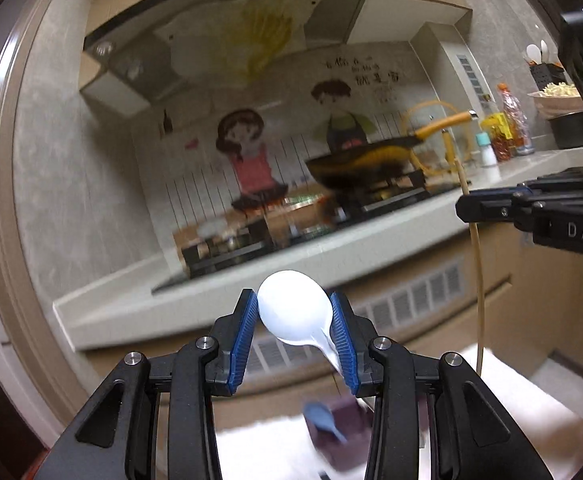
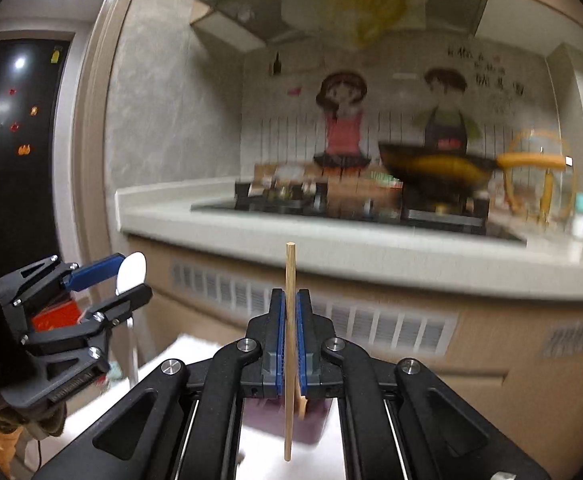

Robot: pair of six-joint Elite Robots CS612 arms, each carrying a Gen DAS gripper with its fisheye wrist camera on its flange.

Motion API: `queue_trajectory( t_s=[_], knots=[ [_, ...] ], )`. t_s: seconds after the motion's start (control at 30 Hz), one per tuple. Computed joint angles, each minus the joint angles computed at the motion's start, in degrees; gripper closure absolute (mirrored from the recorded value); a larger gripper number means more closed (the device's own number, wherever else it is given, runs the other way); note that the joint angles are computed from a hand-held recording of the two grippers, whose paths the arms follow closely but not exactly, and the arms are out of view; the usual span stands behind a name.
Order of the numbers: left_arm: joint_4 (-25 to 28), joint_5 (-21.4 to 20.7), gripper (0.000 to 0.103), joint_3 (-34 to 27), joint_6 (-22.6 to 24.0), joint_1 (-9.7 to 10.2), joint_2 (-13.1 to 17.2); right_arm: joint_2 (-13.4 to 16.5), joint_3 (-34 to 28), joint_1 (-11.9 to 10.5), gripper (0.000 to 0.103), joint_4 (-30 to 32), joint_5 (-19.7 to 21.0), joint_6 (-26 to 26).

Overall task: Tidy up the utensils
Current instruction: 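Carry the white spoon and chopstick to the caddy and drop both in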

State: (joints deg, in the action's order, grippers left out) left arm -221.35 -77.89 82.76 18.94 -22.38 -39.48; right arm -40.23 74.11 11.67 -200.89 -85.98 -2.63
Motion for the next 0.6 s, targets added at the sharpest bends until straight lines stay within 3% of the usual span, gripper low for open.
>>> queue_trajectory(
  t_s=[0.13,0.3,0.47,0.6],
  knots=[
    [-0.7,-1.1,0.064,-6.6,3.2,0.49,4.0,2.7,-5.5,-0.4,0.098,1.1,-0.4,0.9],
    [2.9,-1.9,0.064,-15.3,5.1,1.21,10.0,7.5,-12.8,-0.9,0.098,5.5,0.4,2.5],
    [10.9,-3.2,0.064,-23.8,1.2,2.48,16.1,12.3,-19.0,-1.1,0.098,10.4,0.2,3.3],
    [17.6,-4.9,0.064,-26.8,-2.5,3.13,18.8,15.5,-22.1,-1.0,0.098,14.1,-0.6,2.0]
  ],
)
